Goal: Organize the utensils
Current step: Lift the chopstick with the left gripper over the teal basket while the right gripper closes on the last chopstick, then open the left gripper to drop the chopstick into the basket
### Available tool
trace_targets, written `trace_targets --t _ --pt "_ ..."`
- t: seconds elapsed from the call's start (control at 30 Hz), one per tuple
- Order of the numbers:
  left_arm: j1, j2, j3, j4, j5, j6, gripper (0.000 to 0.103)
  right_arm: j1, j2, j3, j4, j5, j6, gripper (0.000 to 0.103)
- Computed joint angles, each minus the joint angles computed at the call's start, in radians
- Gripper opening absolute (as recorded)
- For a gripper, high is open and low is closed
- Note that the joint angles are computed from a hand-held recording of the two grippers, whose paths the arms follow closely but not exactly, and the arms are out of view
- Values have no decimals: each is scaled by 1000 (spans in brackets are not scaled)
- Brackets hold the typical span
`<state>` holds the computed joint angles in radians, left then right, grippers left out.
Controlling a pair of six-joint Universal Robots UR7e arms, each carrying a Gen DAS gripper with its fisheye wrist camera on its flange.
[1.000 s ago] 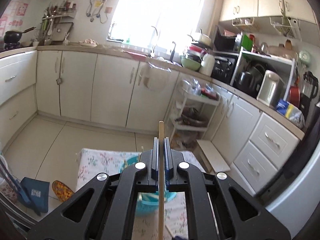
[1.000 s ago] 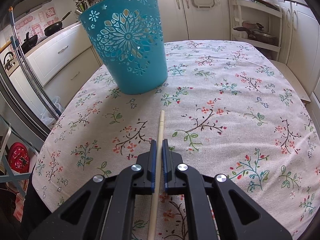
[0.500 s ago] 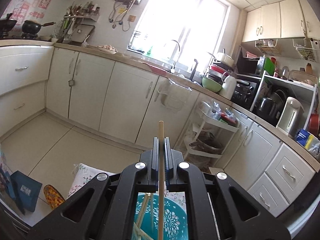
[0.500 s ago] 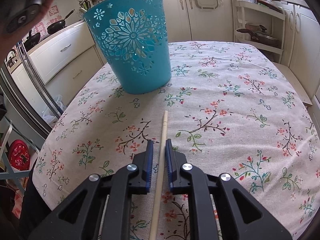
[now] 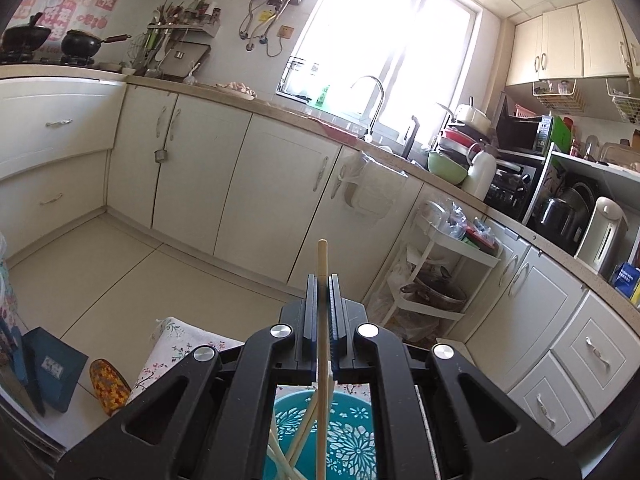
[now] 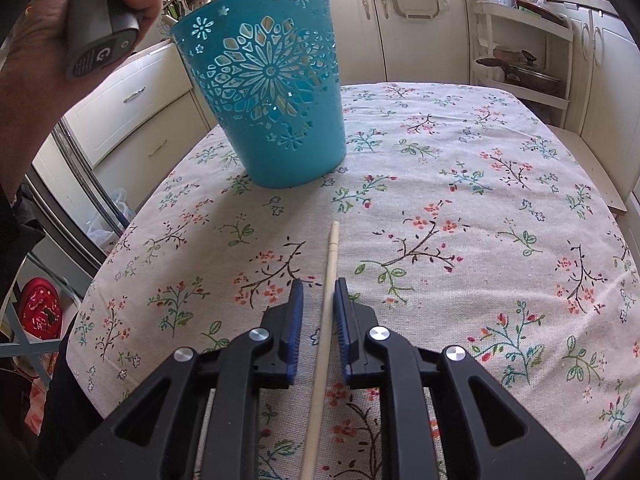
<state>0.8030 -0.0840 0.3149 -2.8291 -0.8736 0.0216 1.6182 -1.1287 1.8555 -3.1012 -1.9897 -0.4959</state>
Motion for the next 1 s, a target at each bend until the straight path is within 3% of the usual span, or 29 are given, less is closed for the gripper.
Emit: trace_targets --t 0.47,0.7,0.77,0.83,1.0 --pt "-11 -86 215 -96 28 34 5 5 5 1 -10 -11 -12 19" --pt "-20 -156 336 -29 36 32 7 10 9 4 -24 -22 -22 19" --pt "-27 -196 411 -47 58 25 17 12 9 6 -25 -25 -22 19" --pt "-38 -235 489 -83 89 23 36 12 8 5 -21 -25 -17 19" --pt "-72 -362 738 -197 165 32 65 13 8 5 -18 -31 -13 19"
